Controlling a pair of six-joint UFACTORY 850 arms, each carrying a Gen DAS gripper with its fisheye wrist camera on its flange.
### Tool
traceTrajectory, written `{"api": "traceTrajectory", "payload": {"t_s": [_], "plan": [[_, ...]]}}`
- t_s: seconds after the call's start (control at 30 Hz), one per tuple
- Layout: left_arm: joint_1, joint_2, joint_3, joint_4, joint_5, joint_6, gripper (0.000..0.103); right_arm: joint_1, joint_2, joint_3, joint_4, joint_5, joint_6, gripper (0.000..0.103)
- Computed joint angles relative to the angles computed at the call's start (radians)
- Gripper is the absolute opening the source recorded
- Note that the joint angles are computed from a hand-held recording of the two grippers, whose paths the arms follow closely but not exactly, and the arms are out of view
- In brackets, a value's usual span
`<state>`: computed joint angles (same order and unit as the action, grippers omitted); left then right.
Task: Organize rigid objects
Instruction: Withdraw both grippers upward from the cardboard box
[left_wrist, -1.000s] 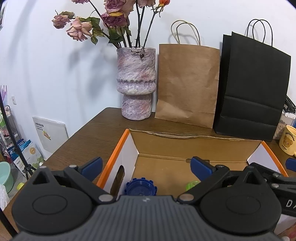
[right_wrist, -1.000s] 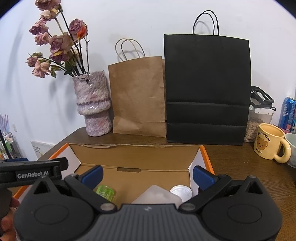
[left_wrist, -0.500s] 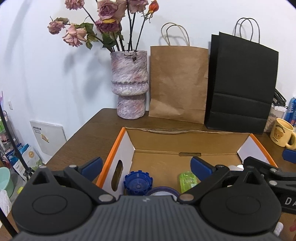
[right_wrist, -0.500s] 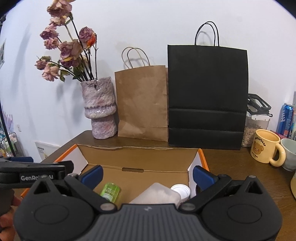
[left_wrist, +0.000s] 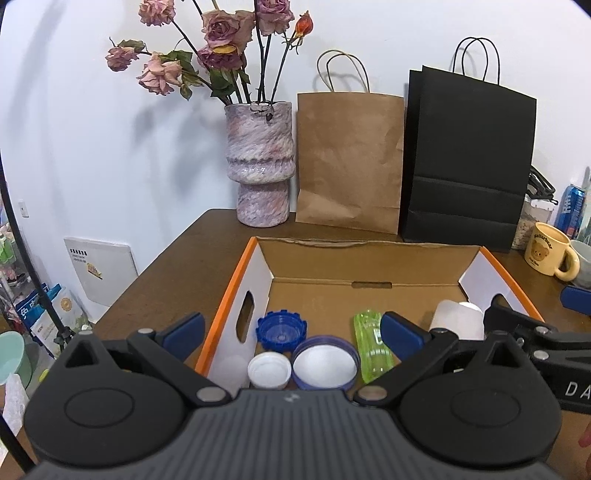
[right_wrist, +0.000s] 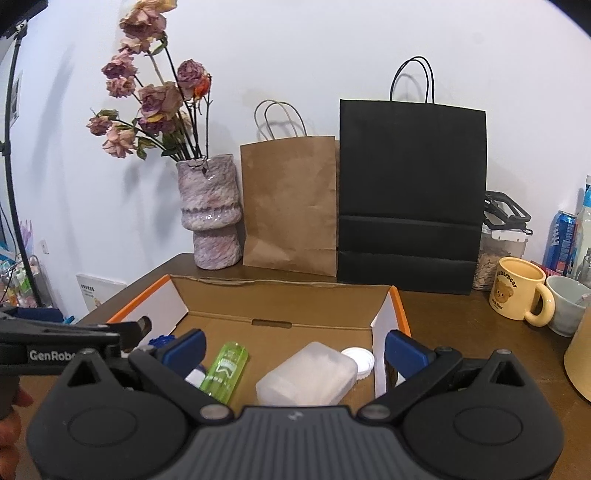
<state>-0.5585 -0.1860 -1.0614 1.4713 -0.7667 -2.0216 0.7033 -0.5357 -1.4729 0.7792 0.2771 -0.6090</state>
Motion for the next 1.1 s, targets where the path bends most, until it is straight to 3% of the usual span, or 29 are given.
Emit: {"api": "traceTrajectory", "payload": {"t_s": [0.7,1.1], "plan": [[-0.104,0.101,0.113,-0.048,-0.066,-0.013,0.103,0.037,0.164,0.233,-0.065,0.067,0.069,0.103],[-0.145,0.123,0.16,-0.081,-0.064,-0.019,0.103,0.04,0.214,0.325,-0.104,0.063,0.115,0.103]]}}
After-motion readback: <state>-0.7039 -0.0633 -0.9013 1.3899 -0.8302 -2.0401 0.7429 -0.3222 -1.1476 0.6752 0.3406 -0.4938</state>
